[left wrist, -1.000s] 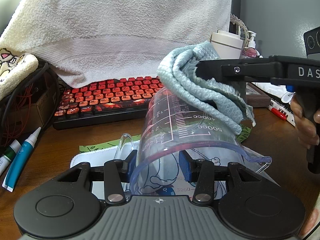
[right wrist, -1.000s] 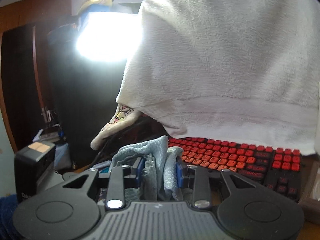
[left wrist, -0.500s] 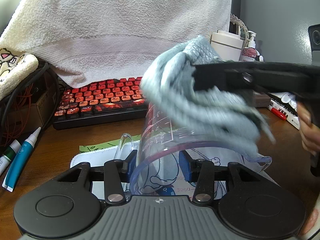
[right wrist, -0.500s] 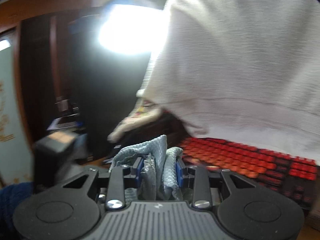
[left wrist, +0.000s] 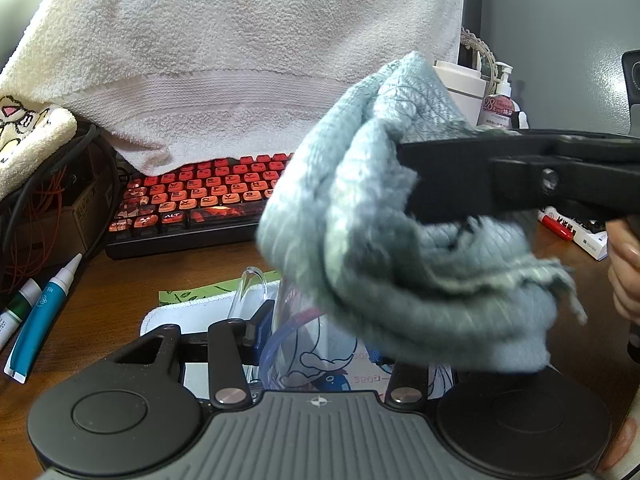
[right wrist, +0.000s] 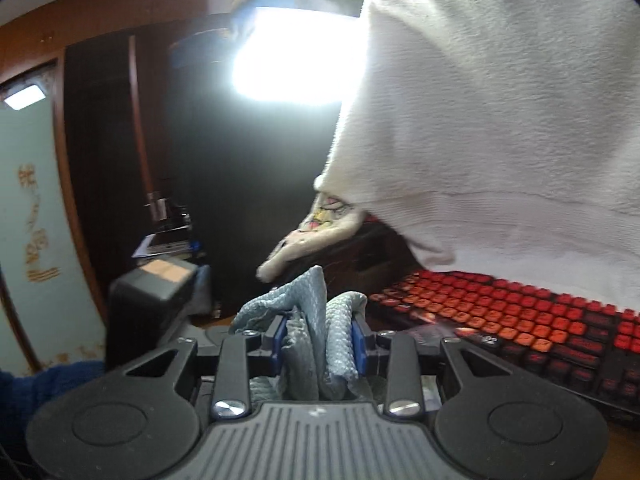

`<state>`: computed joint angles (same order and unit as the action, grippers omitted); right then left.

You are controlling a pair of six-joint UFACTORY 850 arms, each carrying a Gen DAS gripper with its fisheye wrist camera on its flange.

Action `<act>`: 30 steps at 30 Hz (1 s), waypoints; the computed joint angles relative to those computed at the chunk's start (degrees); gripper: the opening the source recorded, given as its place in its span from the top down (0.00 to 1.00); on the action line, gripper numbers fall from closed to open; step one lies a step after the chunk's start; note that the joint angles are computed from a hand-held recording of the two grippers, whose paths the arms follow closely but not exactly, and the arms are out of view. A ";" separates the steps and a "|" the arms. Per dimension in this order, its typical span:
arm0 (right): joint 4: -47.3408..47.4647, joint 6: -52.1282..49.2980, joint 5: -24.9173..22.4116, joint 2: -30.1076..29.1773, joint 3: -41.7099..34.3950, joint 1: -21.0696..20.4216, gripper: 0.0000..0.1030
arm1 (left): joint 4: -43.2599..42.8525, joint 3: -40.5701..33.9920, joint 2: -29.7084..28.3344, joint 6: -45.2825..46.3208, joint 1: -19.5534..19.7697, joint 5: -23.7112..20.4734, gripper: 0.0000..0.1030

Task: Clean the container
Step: 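Hold the cup with the left gripper while the right gripper scrubs the cloth inside the rim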

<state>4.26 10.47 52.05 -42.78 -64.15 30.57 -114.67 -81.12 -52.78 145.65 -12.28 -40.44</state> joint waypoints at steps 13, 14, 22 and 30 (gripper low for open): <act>15.00 -7.21 0.31 -0.09 0.05 0.95 0.70 | 0.21 -0.15 -0.07 -0.21 0.07 -0.01 0.58; 14.17 -7.61 0.04 -0.17 -0.18 1.07 0.70 | 0.24 -0.17 -0.08 -0.24 0.08 -0.01 0.58; 5.27 -6.00 -0.74 -0.25 -0.66 1.27 0.70 | 0.25 -0.22 -0.07 -0.23 0.09 0.04 0.58; 21.15 -11.47 1.36 -0.31 -0.39 1.14 0.73 | 0.29 -0.41 -0.17 -0.40 0.11 0.05 0.58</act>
<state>25.41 -0.99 53.41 -43.09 -64.54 31.70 -114.38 -81.52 -52.96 145.26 -12.16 -40.39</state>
